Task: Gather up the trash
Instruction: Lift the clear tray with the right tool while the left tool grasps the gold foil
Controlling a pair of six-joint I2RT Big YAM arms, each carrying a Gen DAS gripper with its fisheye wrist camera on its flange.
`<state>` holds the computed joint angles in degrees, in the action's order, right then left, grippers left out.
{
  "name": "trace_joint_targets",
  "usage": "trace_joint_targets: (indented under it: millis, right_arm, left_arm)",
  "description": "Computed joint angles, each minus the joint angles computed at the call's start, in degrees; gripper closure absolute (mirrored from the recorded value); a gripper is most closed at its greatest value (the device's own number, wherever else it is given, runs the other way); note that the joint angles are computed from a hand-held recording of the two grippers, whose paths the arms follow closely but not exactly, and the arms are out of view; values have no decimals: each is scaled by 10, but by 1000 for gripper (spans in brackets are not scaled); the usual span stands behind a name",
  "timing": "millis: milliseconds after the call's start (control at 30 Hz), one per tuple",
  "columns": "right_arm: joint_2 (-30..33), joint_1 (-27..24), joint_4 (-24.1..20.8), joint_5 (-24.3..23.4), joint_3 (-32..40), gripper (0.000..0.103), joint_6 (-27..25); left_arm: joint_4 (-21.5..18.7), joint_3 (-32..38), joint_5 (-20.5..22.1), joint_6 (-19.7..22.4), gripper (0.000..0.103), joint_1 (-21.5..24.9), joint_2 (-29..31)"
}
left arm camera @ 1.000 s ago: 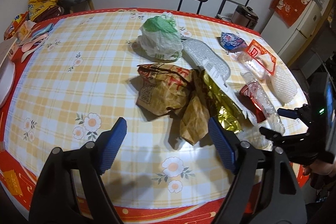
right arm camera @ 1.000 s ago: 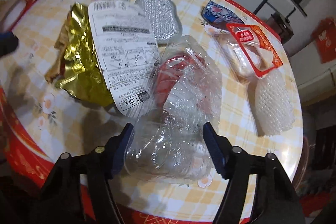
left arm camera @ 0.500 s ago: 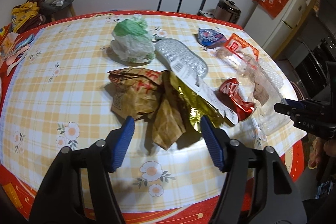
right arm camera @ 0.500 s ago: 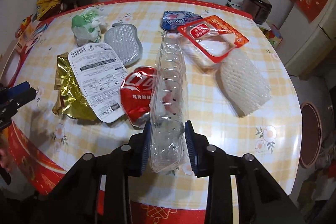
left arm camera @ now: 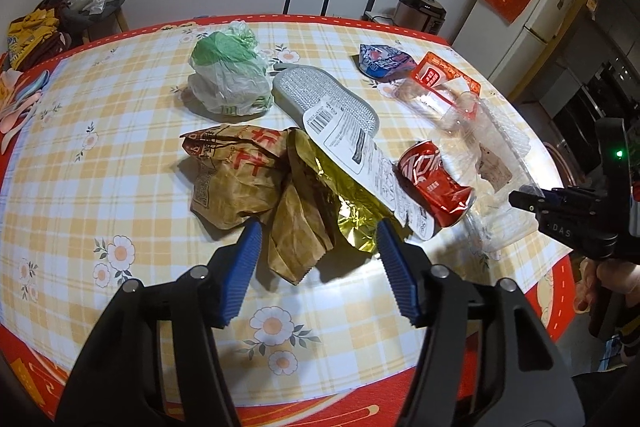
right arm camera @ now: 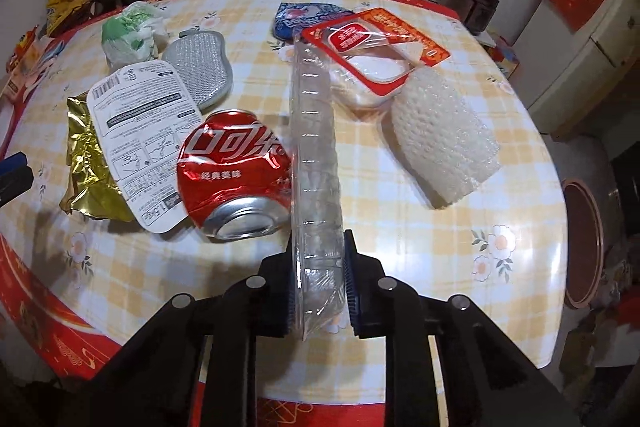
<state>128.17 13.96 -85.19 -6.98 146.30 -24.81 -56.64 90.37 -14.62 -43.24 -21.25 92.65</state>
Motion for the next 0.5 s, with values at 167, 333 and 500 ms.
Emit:
trace_joint_targets:
  millis: [167, 333, 500]
  right_arm:
    - [-9, 2, 19, 13, -19, 83, -3]
    - [-17, 3, 29, 17, -39, 83, -3]
    - [-14, 3, 26, 17, -35, 83, -4]
  left_arm:
    - [22, -6, 36, -12, 58, 11, 0]
    - [41, -4, 72, -25, 63, 25, 15]
    - [44, 16, 121, -43, 81, 45, 48]
